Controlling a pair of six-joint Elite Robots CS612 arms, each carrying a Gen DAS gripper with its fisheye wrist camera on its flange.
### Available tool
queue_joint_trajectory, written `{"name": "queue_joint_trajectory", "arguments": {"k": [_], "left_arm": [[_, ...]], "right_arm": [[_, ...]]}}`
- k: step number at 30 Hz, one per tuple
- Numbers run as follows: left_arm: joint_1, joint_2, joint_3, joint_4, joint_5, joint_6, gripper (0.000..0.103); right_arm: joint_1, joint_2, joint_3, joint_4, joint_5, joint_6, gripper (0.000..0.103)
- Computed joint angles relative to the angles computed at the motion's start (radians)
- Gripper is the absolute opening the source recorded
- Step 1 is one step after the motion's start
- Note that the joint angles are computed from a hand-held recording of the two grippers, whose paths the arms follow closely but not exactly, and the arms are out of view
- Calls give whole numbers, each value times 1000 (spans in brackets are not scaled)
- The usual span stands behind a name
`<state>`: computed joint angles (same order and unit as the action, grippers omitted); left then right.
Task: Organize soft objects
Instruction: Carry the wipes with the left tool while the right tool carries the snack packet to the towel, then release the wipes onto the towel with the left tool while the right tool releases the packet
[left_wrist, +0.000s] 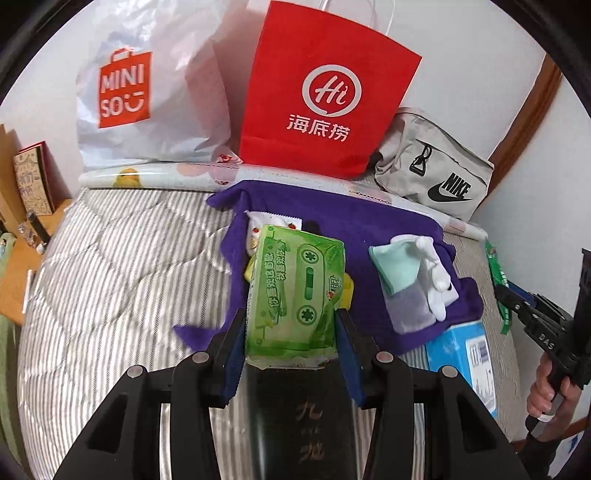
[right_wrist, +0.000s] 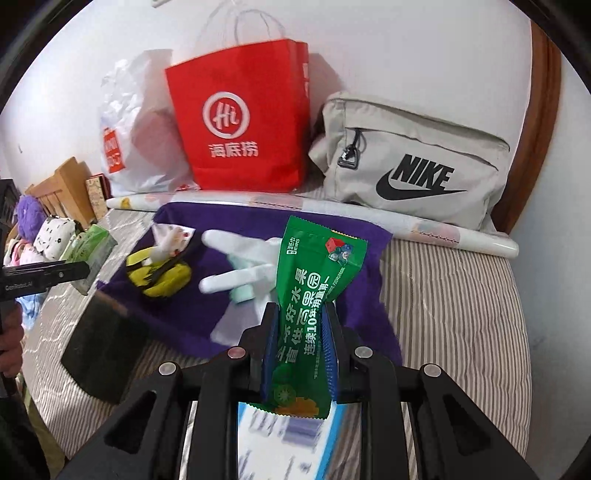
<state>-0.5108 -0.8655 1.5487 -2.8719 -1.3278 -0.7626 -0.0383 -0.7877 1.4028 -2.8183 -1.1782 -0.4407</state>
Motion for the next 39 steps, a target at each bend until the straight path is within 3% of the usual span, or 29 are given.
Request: {"name": "queue_joint_trajectory", "arguments": {"k": [11, 19, 27, 31, 33, 39], "left_arm": [[31, 94, -158, 71, -95, 31, 43], [56, 166, -275, 167, -172, 47, 43], [62, 196, -326, 221, -187, 60, 45], [61, 198, -335, 233, -201, 70, 55], [58, 194, -332, 226, -200, 70, 63], [40, 163, -304, 236, -156, 81, 69]], "right_arm": [[28, 104, -183, 158, -63, 2, 23], [39, 154, -262, 243, -109, -18, 24], [45, 179, -299, 287, -110, -43, 29], [45, 179, -296, 289, -103, -52, 38], [46, 177, -296, 298, -100, -58, 56], [43, 149, -247, 230, -85, -50, 64]]}}
